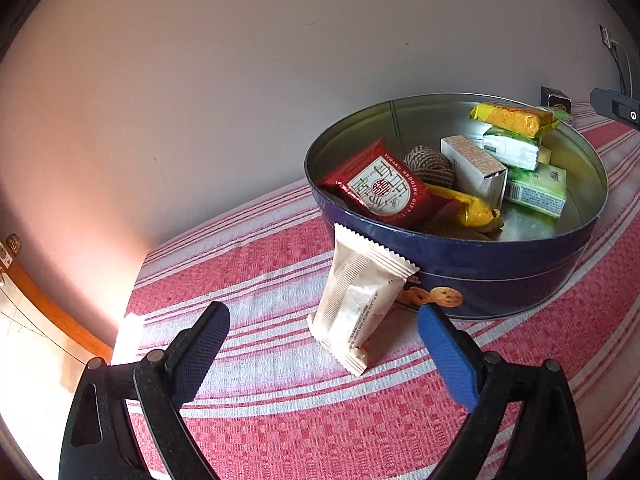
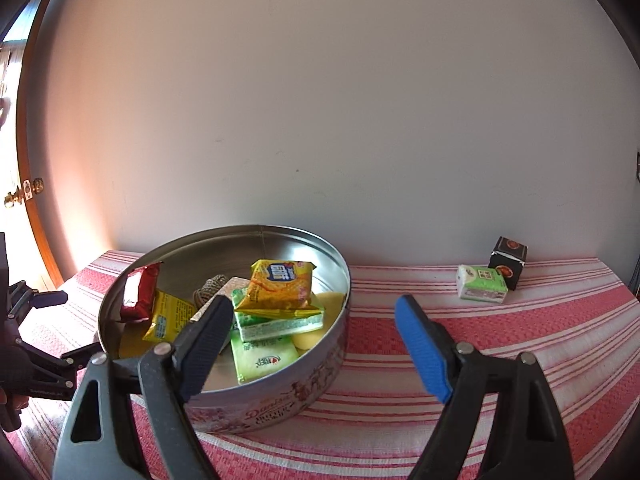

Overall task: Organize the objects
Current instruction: 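Open the left tool to drop the rope ball into the tin while the right tool releases the cracker packet, then push the beige pastry into the tin with the left tool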

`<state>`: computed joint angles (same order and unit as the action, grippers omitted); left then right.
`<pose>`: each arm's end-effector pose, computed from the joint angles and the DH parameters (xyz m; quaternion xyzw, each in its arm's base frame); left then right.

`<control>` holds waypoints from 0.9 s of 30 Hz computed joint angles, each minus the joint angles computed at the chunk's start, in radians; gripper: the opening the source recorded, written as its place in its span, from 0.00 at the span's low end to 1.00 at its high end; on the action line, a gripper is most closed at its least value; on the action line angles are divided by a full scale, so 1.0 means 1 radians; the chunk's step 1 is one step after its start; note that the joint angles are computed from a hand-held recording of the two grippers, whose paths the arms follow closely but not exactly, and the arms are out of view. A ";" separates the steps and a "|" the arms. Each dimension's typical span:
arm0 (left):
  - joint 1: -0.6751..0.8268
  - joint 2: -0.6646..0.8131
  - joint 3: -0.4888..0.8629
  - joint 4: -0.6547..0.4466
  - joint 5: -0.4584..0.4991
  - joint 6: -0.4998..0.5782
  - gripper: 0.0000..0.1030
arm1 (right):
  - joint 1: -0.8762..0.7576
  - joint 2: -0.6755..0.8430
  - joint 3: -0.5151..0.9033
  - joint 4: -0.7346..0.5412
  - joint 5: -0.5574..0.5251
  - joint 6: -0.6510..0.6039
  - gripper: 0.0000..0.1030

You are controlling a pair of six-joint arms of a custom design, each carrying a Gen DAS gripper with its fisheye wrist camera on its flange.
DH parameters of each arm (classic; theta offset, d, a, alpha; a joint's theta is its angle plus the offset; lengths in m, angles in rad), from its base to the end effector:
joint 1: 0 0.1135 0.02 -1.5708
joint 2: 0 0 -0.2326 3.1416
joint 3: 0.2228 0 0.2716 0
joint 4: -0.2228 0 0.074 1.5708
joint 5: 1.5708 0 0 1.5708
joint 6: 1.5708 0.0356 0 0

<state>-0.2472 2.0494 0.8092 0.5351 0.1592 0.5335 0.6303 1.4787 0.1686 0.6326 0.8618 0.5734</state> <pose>0.3409 -0.0918 0.0182 0.3752 0.8241 -0.0118 0.4242 0.1780 0.0964 0.0437 0.1570 0.8243 -0.0883 0.5368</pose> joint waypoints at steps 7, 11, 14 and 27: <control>-0.025 0.098 0.158 -0.129 -0.097 -0.084 0.86 | 0.014 0.002 0.000 -0.003 0.008 -0.005 0.82; -0.014 0.109 0.191 -0.183 -0.084 -0.097 0.38 | 0.016 0.035 0.028 -0.011 0.011 0.009 0.82; -0.009 0.103 0.179 -0.172 -0.072 -0.100 0.35 | 0.014 0.030 0.026 -0.018 0.010 0.013 0.82; 0.068 -0.094 0.017 -0.081 0.162 -0.173 0.34 | -0.020 0.018 -0.005 0.016 0.015 0.041 0.78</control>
